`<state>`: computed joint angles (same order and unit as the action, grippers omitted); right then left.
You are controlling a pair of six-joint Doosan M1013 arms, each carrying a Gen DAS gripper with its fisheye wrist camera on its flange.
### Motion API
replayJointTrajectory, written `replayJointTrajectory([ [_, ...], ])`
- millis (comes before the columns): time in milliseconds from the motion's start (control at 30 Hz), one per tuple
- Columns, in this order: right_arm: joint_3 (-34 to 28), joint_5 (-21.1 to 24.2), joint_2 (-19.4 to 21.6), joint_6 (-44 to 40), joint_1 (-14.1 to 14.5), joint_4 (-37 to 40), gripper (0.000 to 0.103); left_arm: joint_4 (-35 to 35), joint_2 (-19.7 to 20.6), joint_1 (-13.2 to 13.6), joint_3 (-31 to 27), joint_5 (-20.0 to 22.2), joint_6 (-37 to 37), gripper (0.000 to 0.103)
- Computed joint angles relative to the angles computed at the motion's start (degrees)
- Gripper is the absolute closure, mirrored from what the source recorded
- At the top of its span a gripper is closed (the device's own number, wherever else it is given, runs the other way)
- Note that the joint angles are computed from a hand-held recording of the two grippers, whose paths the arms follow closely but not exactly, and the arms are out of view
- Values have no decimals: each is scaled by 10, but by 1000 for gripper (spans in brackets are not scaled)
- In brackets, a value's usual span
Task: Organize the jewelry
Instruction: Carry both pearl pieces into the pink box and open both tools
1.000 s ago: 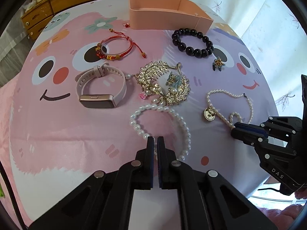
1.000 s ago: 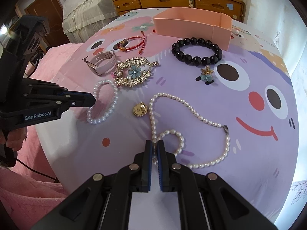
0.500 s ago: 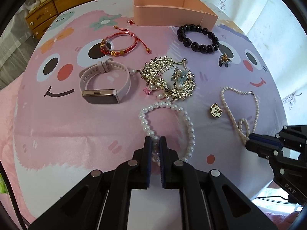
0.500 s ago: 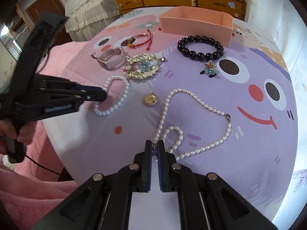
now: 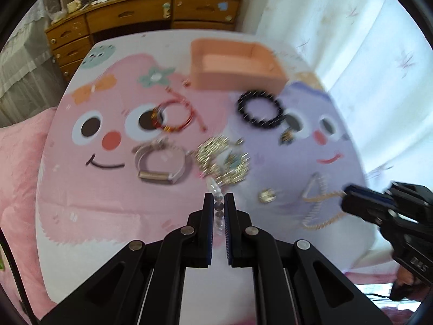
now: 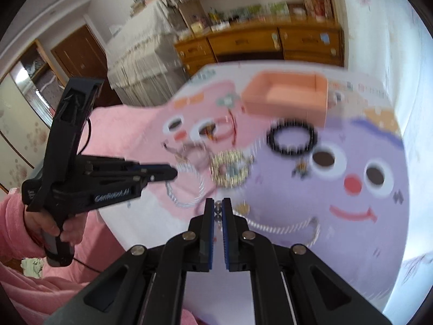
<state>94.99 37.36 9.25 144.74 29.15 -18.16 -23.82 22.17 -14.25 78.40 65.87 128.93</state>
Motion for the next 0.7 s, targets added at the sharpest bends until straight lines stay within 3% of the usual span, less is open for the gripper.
replayJointTrajectory([
  [300, -53, -10, 4, 24, -9, -114, 98, -58, 3, -4, -79, 47, 37, 98],
  [700, -123, -21, 33, 58, -51, -178, 98, -115, 82, -20, -263, 96, 27, 98],
])
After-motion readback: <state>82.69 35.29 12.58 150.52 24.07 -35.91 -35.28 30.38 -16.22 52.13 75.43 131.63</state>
